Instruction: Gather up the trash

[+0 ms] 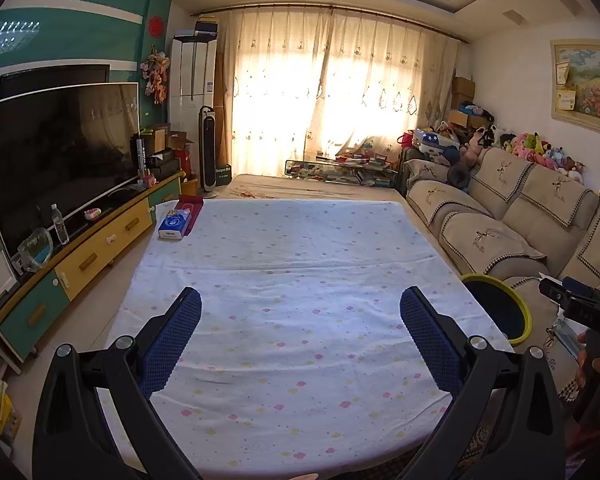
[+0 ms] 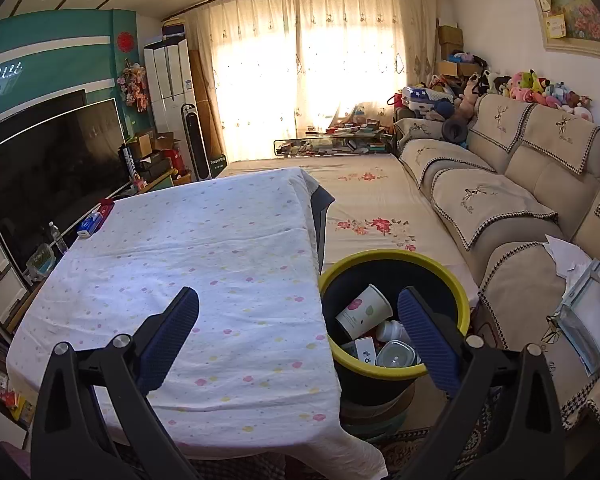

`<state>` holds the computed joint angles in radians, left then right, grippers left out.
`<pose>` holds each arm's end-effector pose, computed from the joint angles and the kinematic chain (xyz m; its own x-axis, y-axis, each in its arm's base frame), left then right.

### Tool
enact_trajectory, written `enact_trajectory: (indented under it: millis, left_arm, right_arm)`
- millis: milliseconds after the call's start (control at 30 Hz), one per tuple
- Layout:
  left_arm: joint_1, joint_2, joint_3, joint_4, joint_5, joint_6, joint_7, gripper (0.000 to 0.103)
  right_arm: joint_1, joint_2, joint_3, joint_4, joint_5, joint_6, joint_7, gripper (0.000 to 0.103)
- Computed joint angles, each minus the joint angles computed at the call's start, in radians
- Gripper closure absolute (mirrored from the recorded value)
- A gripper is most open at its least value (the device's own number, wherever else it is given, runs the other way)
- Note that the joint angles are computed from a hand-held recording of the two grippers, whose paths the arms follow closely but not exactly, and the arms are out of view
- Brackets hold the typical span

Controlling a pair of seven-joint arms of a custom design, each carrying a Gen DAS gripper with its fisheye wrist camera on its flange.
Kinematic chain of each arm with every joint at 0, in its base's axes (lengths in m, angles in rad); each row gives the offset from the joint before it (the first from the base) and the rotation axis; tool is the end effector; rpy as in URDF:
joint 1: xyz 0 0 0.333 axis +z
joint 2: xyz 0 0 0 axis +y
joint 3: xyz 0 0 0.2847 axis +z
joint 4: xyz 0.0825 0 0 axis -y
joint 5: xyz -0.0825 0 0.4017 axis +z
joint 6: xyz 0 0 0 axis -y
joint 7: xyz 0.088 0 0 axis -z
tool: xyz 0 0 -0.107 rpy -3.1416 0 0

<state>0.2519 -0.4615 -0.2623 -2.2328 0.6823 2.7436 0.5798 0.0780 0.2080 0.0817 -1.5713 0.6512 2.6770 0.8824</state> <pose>0.4983 -0.0503 0.6176 0.3854 -0.9200 0.0719 -0.3992 -0.2365 -0.8858 0.6817 0.0854 0.5882 0.4223 -0.9019 -0.0909 -0.5133 -0.1553 -0.8440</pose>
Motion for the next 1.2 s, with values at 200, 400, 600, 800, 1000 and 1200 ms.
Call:
enact_trajectory:
  millis: [200, 400, 600, 800, 1000, 1200]
  left_arm:
    - [-0.008, 0.010, 0.006, 0.005, -0.007, 0.000, 0.012, 0.005]
    - [-0.009, 0.015, 0.007, 0.007, -0.005, 0.001, 0.012, 0.005]
    - [-0.010, 0.019, 0.007, 0.009, -0.005, 0.001, 0.012, 0.005]
    - [-0.014, 0.025, 0.010, 0.009, -0.008, 0.004, 0.018, 0.005]
    - [-0.017, 0.030, 0.017, 0.010, -0.015, 0.008, 0.029, 0.005]
    - [-0.021, 0.033, 0.023, 0.010, -0.024, 0.009, 0.044, 0.005]
  right_arm:
    - [-0.005, 0.006, -0.001, 0.009, 0.003, -0.012, -0.002, 0.008]
    - [-0.008, 0.018, 0.001, 0.021, 0.003, -0.023, -0.001, 0.008]
    - [-0.011, 0.023, 0.004, 0.026, 0.005, -0.029, -0.001, 0.008]
    - [-0.012, 0.028, 0.006, 0.029, 0.005, -0.031, 0.000, 0.008]
    - [-0.011, 0.029, 0.007, 0.027, 0.005, -0.028, 0.002, 0.008]
    - [-0.009, 0.030, 0.008, 0.024, 0.003, -0.025, 0.004, 0.008]
